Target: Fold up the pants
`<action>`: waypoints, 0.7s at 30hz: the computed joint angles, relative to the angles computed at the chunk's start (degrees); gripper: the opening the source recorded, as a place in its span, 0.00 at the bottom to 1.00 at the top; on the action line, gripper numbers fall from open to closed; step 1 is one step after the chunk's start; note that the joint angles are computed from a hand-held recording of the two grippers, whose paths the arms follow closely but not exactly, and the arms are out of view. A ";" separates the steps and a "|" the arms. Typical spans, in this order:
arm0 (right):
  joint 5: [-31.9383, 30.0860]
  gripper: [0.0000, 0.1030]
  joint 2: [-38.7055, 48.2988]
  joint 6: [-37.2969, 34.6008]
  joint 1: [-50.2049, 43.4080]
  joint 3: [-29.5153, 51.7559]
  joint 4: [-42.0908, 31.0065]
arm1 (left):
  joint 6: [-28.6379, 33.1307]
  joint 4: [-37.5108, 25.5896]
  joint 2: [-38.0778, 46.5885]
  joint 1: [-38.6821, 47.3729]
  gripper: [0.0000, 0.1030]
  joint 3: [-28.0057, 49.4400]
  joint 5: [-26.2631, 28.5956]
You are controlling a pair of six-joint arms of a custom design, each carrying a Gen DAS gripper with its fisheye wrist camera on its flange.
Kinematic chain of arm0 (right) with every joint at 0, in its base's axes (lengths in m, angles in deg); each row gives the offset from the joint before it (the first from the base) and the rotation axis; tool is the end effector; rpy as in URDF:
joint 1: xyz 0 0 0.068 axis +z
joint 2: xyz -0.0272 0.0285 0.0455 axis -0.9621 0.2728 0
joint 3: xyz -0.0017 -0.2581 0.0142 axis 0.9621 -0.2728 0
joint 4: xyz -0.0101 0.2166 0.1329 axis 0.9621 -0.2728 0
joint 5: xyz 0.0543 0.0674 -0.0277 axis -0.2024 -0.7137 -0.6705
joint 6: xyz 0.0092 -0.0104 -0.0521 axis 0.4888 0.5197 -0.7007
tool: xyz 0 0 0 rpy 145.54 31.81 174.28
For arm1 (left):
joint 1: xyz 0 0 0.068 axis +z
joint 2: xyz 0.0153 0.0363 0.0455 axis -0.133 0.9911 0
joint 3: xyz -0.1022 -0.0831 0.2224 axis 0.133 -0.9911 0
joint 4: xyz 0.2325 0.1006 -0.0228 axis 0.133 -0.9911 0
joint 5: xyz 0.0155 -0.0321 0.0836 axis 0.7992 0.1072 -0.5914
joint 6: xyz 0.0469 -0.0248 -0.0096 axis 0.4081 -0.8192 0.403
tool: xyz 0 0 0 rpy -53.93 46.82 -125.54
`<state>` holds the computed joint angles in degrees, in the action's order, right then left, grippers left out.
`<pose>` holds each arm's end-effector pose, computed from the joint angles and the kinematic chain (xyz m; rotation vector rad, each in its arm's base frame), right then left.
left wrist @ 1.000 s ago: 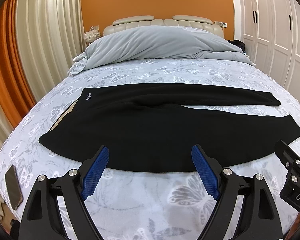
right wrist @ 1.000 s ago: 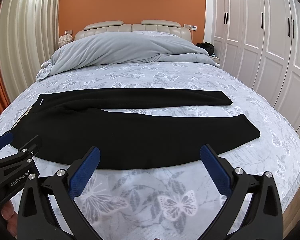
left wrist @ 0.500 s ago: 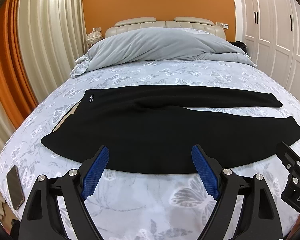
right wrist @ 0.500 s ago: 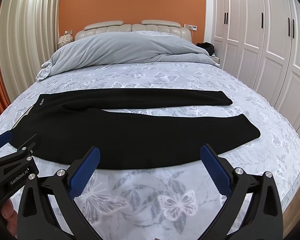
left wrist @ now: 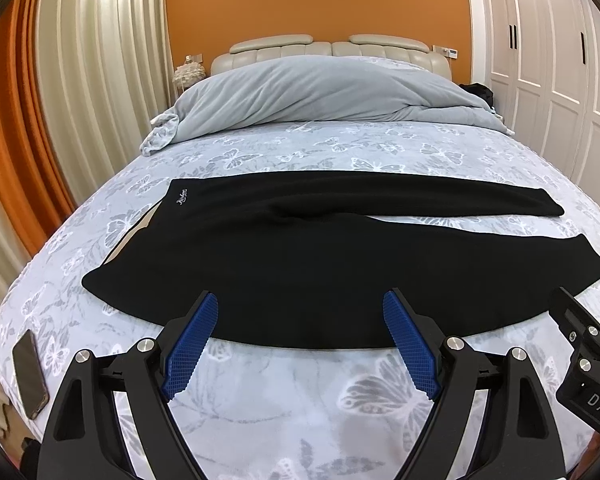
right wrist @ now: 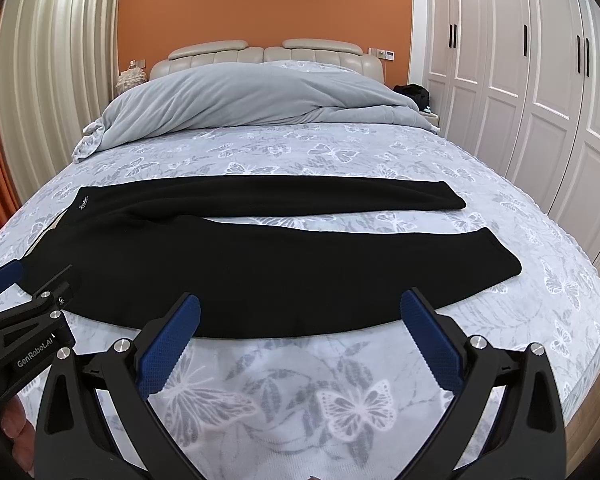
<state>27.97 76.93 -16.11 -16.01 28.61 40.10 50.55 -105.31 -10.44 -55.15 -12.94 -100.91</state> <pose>0.1636 0.2143 0.2124 0.0610 2.1704 -0.0575 0.1327 -0.1103 0.1968 -0.0518 2.2323 0.1344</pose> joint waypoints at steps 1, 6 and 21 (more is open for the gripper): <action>0.06 0.95 0.01 0.05 0.05 -0.12 0.10 | -0.03 -0.04 -0.02 -0.02 0.80 0.02 0.01; -0.17 0.95 0.01 -0.02 -0.11 -0.13 0.23 | 0.30 0.01 -0.23 0.19 0.80 -0.10 0.13; -12.15 0.95 -6.01 -7.46 -12.68 -2.42 0.79 | 10.82 1.37 -6.57 22.38 0.87 0.85 18.39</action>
<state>15.82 70.91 -23.57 -28.69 26.19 40.89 61.37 -103.94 -17.01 -32.77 -12.09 -82.51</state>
